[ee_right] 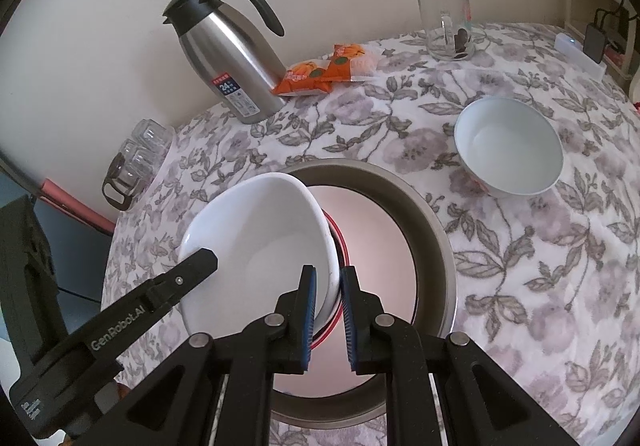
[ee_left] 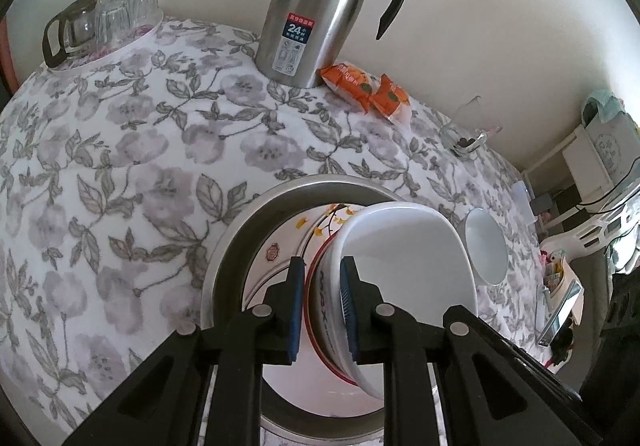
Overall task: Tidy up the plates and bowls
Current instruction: 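Lower the small white bowl with both tools onto the strawberry-print bowl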
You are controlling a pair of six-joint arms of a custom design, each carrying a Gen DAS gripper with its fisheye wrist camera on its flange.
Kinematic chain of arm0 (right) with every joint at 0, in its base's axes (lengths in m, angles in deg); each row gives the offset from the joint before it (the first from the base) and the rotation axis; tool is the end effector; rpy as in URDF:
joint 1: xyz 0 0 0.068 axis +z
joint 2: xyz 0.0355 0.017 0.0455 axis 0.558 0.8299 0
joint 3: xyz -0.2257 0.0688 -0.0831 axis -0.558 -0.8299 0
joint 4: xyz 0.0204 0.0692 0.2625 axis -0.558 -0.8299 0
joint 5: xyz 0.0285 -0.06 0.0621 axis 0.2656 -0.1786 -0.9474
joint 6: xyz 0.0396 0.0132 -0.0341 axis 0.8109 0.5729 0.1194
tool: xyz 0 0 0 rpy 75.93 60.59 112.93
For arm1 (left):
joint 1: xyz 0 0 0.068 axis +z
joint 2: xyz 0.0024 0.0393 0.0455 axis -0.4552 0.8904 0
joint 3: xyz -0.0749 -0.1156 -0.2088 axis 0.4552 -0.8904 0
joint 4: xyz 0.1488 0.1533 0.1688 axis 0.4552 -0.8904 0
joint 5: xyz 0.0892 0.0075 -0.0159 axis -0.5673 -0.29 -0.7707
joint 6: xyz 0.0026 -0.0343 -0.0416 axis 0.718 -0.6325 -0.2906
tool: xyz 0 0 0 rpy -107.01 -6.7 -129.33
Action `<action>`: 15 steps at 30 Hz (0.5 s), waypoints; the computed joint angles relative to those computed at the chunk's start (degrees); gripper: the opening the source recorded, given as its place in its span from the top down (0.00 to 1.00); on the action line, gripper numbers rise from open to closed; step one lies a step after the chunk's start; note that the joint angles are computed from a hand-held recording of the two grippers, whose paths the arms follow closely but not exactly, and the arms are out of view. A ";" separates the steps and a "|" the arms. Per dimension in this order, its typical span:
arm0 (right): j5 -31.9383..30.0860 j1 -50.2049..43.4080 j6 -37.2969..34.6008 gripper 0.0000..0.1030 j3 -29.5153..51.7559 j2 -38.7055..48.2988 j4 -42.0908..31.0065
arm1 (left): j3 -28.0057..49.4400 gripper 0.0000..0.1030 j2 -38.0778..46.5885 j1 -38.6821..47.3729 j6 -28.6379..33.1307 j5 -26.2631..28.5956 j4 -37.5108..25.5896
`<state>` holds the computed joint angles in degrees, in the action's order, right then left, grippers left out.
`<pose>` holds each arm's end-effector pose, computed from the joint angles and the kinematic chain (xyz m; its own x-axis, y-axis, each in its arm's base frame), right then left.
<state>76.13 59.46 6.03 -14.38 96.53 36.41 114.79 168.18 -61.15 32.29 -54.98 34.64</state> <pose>0.2525 0.1152 0.1834 -0.7397 0.5125 -0.4361 0.3702 0.8511 0.3723 0.3348 -0.2324 0.1876 -0.9124 0.0489 -0.4064 0.2059 0.9130 -0.3523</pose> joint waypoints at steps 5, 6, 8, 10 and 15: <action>-0.17 -0.05 0.03 0.86 -0.03 -0.13 0.05 | -0.30 0.83 0.37 0.43 -0.64 1.31 0.84; -0.21 -0.03 0.09 0.86 0.04 -0.15 0.01 | -0.34 0.83 0.33 0.46 -0.66 1.41 0.89; -0.16 -0.11 -0.12 0.86 0.05 -0.08 0.00 | -0.35 0.83 0.39 0.56 -0.74 1.61 1.04; -0.04 -0.09 -0.26 0.86 0.25 0.04 -0.19 | -0.40 0.83 0.44 0.64 -0.68 1.62 1.21; -0.37 -0.13 -0.08 0.86 0.08 -0.09 0.06 | -0.29 0.83 0.70 0.74 -0.76 1.84 1.63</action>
<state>75.76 59.32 5.95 -14.30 96.43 36.47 114.50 168.88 -60.41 31.53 -53.15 36.27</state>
